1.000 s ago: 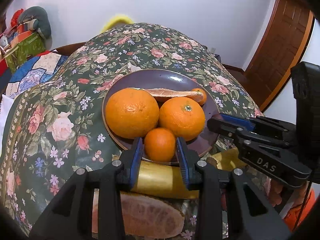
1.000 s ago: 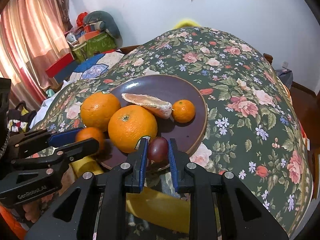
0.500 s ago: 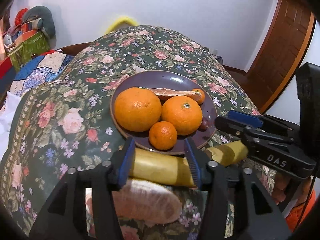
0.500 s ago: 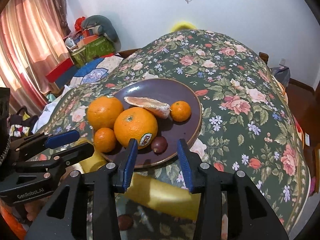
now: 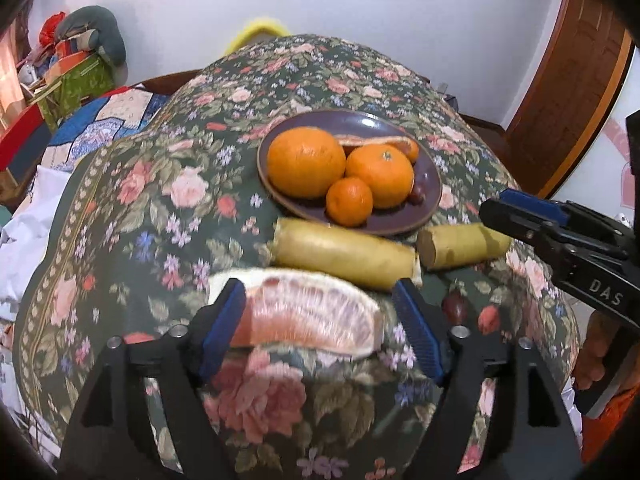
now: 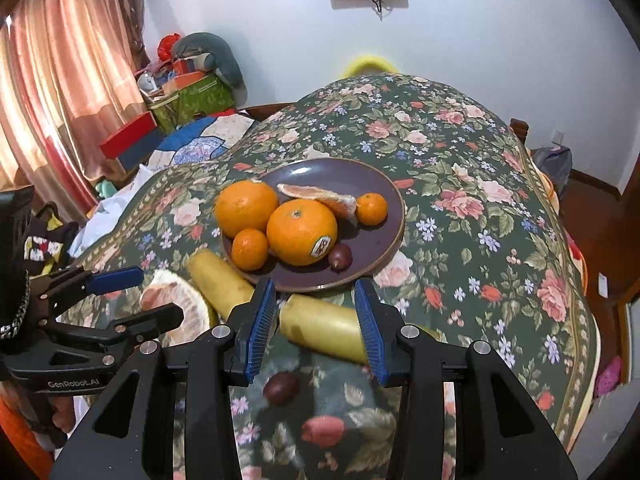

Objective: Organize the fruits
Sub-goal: 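Grasp the peeled pomelo segment with the left tool while the right tool approaches the pale green cylinder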

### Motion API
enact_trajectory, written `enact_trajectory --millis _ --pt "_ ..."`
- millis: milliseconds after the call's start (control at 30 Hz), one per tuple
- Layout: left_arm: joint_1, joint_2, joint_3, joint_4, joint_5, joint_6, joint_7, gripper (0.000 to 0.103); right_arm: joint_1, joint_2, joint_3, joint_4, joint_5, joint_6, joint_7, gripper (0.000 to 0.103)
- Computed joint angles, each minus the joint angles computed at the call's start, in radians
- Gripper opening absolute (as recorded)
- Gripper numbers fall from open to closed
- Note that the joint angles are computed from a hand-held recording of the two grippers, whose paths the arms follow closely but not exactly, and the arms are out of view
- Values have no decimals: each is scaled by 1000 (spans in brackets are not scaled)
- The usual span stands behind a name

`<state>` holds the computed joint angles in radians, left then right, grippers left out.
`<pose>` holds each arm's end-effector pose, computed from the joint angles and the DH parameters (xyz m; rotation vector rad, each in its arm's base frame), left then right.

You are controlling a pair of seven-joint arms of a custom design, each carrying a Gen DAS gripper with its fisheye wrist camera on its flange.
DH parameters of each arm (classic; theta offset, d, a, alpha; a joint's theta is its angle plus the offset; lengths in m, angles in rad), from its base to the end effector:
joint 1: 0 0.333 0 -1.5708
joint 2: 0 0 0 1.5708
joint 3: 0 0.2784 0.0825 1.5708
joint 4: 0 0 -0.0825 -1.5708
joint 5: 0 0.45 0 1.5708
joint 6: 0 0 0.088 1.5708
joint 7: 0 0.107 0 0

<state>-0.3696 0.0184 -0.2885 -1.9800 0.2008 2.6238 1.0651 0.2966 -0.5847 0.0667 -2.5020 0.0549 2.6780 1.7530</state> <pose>0.5237 -0.4099 0.4632 -1.6424 2.2114 -0.8295 0.4714 0.1787 0.5180 -1.8432 1.5929 -0.4741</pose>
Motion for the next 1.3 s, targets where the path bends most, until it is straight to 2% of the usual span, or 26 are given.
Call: enact_trajectory --millis 67,233,300,367,433,600,667,767,867,967,1067,1300 --pt "-3 -5 -2 -10 5 -4 -7 82 2 -13 3 -11 -1 -5 0 38" --pt "-10 18 -6 -4 6 -29 -20 84 -16 -39 23 -39 -22 -2 29 54" --pt "-14 31 -5 3 17 -35 -35 86 -18 -40 26 -44 -31 -4 41 55" --pt "-19 37 -3 4 54 -22 -55 93 -16 -26 20 -37 -32 -11 41 55" --pt "-25 46 -1 9 85 -18 -69 95 -14 -4 16 -27 -33 -14 39 56" --pt "-36 52 8 5 197 -10 -143 95 -18 49 28 3 -54 -15 41 62" --pt "-45 63 14 19 285 -47 -211 95 -33 66 48 13 -84 -4 60 64" --pt "-46 61 15 14 315 -48 -237 95 -48 95 67 32 -127 1 90 64" --pt "-39 50 13 -1 297 -33 -233 95 -53 110 72 41 -160 -4 107 64" --pt "-29 16 10 -42 259 -14 -220 95 -36 97 52 31 -149 -9 97 57" --pt "-17 -18 5 -85 187 3 -189 92 -7 71 20 10 -106 -12 54 56" --pt "9 -112 -7 -180 114 18 -181 88 -12 -16 32 -52 -100 -49 39 52"
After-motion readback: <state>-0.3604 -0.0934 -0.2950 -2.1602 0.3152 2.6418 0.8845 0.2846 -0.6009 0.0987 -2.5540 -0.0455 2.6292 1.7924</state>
